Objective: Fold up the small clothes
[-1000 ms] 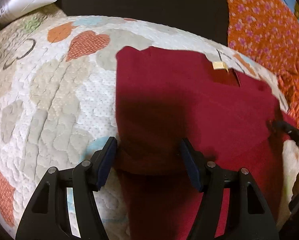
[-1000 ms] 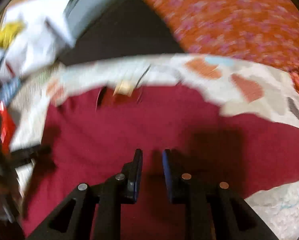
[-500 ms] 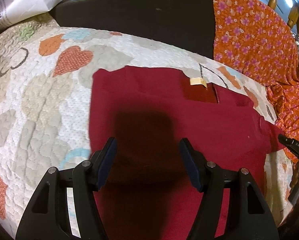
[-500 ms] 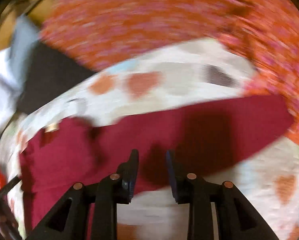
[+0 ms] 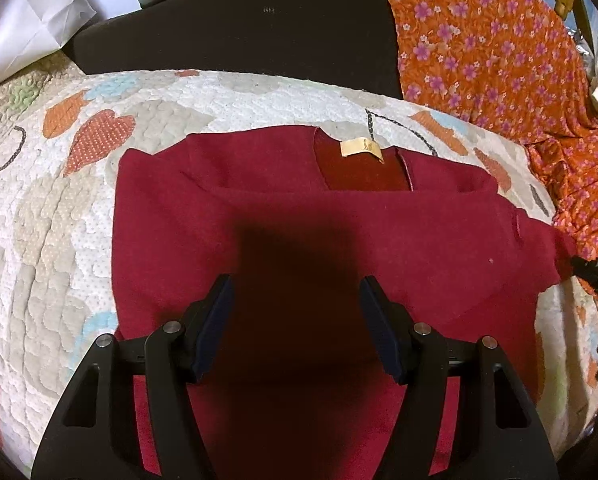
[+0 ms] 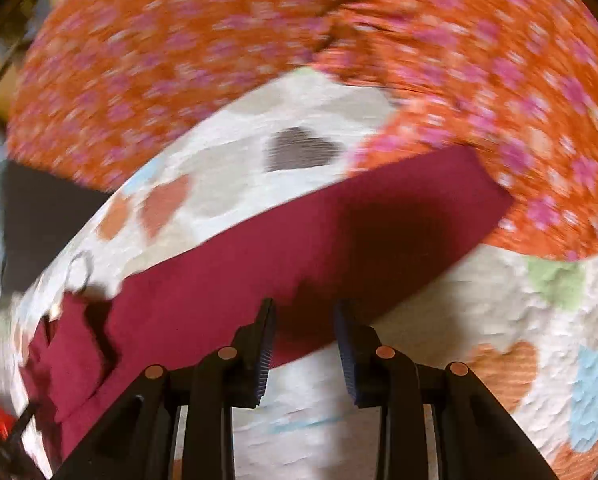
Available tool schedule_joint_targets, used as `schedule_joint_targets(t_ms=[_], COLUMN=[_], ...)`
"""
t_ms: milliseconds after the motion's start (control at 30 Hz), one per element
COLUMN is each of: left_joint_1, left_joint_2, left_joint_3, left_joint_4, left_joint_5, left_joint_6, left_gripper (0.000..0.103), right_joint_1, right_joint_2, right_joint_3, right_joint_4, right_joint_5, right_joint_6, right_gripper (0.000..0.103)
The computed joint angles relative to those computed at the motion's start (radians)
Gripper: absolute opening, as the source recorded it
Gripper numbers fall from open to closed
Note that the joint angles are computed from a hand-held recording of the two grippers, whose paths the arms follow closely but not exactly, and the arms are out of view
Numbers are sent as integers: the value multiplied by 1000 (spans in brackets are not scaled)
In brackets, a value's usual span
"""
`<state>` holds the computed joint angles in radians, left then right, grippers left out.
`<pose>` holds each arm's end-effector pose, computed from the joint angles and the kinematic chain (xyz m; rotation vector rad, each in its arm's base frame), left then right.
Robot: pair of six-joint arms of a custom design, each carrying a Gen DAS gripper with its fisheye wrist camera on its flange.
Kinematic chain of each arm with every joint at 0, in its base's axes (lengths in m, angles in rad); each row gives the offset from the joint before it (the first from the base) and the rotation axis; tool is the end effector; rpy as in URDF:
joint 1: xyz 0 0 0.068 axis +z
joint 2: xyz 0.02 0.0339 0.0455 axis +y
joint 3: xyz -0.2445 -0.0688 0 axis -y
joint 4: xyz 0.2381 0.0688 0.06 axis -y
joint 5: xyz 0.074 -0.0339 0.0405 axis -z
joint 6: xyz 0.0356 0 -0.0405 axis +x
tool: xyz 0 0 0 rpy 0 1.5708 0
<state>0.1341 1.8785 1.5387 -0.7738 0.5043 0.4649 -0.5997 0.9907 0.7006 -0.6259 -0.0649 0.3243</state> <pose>0.3838 0.0344 0.2294 0.5655 2.4677 -0.4486 0.1648 -0.1098 0.2205 1.0828 2.2360 -0.0359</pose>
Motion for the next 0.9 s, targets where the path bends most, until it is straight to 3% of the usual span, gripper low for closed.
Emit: schedule_joint_targets(t_ms=[133, 300, 467, 767, 900], left_joint_1=[-15, -23, -19, -8, -10], left_joint_2=[-23, -40, -60, -138, -166], left_joint_3=[-46, -78, -105, -174, -194], left_joint_4=[56, 92, 123, 190, 210], left_joint_5=[-30, -75, -94, -121, -128], left_joint_6=[-19, -26, -32, -35, -42], left_gripper=[65, 65, 65, 65, 65], right_joint_1=[251, 417, 519, 565, 631], right_joint_2=[5, 47, 92, 101, 96], right_joint_3=[14, 12, 20, 13, 27], right_joint_4=[31, 77, 111, 123, 111], right_joint_5=[62, 82, 97, 119, 196], right_joint_6=[76, 124, 130, 162, 152], right_gripper=[28, 37, 39, 40, 41])
